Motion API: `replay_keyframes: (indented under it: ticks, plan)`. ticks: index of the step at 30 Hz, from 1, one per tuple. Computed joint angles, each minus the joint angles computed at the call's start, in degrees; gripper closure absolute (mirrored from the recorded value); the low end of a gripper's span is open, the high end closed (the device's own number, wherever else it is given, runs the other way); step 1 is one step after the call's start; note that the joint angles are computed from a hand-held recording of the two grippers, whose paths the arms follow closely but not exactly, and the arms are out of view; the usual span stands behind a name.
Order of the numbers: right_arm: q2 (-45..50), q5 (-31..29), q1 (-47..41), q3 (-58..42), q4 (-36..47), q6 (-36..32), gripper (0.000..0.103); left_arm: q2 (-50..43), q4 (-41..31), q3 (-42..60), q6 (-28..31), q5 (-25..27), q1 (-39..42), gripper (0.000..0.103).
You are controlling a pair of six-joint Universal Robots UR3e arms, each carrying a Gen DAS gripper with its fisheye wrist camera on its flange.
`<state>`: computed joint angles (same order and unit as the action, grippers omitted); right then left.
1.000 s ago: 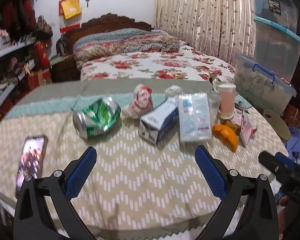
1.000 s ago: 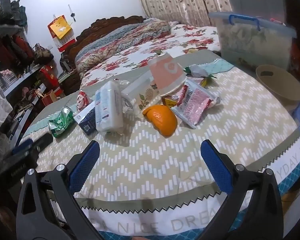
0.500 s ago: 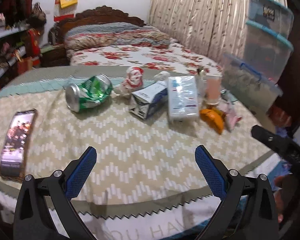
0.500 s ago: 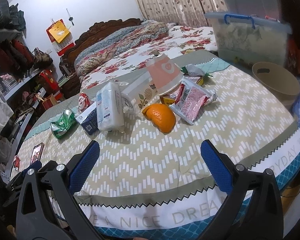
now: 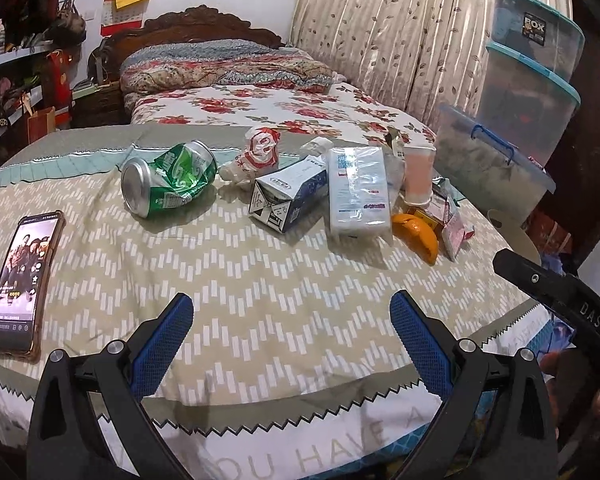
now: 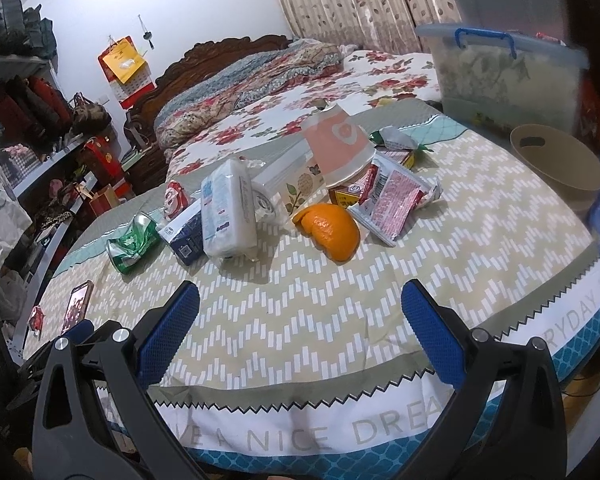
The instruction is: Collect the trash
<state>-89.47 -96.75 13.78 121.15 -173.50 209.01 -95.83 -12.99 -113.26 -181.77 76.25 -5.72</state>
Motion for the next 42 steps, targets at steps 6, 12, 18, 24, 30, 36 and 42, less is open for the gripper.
replay_keyframes:
  ticks: [6, 12, 18, 24, 30, 36, 42]
  plan:
    - [-0.02, 1.43, -0.41, 0.33, -0.77, -0.72, 0.003, -0.22, 0.30, 0.55, -0.41, 1.03, -0.10, 0.009]
    - [0.37, 3.59, -0.71, 0.17, -0.71, -1.42, 0.003, -0.76, 0.81, 1.27, 0.27, 2.36, -0.72, 0.009]
    - [0.46, 4.87, -0.95, 0.29, -1.40, -2.23, 0.003, -1.11, 0.59, 2.02, 1.42, 2.67, -1.47, 0.009]
    - [0.21, 8.84, -2.58, 1.75, -3.96, -3.04, 0.003, -1.37, 0.48, 2.37, 1.28, 2.92, -1.62, 0.009]
    - [0.22, 9.40, -2.96, 1.64, -3.23, -2.43, 0.003, -1.28, 0.14, 2.41, 1.72, 1.76, -1.15, 0.009]
    - [0.43, 10.15, -3.57, 1.71, -2.99, -2.84, 0.003, -1.33, 0.26, 2.33, 2.21, -0.67, -0.45, 0.009]
    - [0.85, 10.45, -3.89, 1.75, -3.12, -2.74, 0.003, -1.86, -0.28, 2.72, 1.99, -0.51, -0.43, 0.009]
